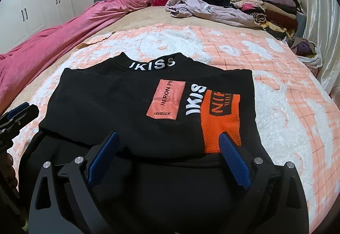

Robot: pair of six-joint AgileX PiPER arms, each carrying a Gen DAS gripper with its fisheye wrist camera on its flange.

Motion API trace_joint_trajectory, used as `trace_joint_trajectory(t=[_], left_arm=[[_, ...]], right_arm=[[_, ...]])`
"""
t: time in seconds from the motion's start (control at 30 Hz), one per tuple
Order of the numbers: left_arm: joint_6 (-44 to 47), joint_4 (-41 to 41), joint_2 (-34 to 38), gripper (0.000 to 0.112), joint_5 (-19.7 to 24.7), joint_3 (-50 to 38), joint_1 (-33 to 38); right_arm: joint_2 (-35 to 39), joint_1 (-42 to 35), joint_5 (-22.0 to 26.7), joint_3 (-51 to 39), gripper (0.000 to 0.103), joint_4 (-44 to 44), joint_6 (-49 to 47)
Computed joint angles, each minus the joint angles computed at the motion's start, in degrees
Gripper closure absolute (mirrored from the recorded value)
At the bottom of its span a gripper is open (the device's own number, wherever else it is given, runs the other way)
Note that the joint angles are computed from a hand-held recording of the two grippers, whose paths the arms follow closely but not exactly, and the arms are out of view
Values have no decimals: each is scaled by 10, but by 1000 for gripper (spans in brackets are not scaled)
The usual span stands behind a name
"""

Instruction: Fold small clothes

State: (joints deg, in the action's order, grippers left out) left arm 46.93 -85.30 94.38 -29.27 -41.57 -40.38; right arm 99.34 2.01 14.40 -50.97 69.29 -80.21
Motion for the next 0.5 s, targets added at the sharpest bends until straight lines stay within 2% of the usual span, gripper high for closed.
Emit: trace_joint_trajectory(t=[0.07, 0.5], left_arm=[[15, -18, 2, 19, -14, -3, -6], [19, -32, -8, 19, -53, 9, -27]], right_arm=[[-3, 0, 1, 2, 8, 7, -5], [-40, -18, 8, 8, 5, -19, 31]])
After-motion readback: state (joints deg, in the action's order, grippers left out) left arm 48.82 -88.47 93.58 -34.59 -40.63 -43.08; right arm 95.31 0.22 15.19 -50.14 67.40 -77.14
